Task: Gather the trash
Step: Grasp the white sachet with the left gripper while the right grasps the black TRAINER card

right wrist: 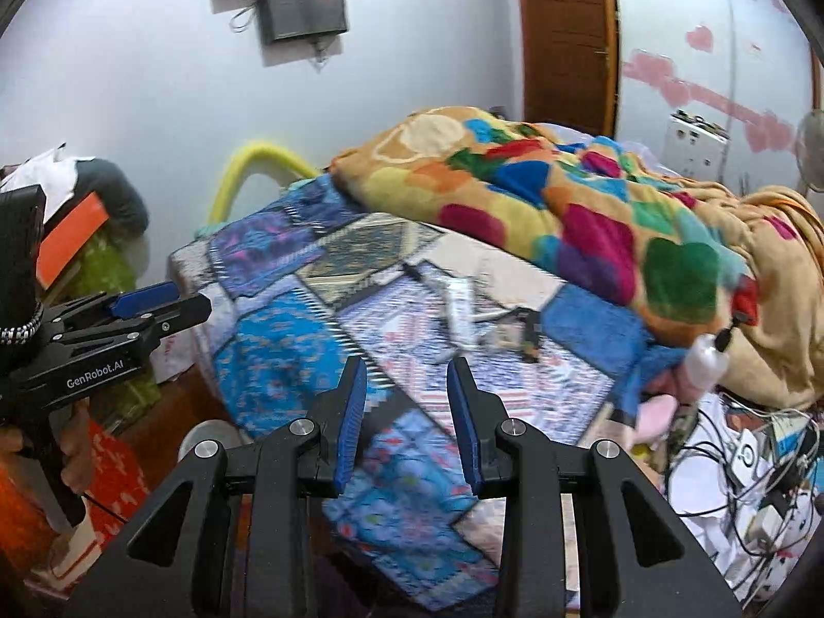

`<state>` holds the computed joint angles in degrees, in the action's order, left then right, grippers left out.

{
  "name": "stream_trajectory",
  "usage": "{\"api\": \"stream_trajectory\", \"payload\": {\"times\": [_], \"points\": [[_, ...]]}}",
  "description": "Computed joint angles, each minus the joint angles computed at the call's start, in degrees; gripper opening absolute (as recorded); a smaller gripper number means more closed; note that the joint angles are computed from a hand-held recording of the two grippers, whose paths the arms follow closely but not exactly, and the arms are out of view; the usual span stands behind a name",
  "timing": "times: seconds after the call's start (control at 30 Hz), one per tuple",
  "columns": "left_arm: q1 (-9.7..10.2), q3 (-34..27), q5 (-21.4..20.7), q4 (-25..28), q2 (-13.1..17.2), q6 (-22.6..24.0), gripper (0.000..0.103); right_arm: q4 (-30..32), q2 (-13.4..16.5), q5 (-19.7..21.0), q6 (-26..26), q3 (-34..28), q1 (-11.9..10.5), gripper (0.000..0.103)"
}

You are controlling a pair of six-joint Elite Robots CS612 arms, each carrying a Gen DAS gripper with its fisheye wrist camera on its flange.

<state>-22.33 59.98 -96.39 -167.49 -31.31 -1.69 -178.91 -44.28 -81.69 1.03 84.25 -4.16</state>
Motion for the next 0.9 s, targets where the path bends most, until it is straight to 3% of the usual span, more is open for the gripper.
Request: {"api": "stream_trajectory", "payload": {"times": [0.37, 0.7, 0.9], "points": [[-2.25, -13.78, -4.95, 10.28, 8.12, 2.69, 0.051, 3.43, 3.57, -0.9, 2.76, -3.5, -3.2, 0.03], [-2.97, -30.46, -8.16, 23.07, 18.11, 0.16, 0.051, 11.36, 9.36, 0.24, 4.92, -11.74, -4.35, 0.03], [-3.78, -40.72, -6.82, 29.6, 23.98, 0.91, 0.051, 18.16, 13.36, 4.89, 7.53, -18.02, -5.13, 0.03]]}}
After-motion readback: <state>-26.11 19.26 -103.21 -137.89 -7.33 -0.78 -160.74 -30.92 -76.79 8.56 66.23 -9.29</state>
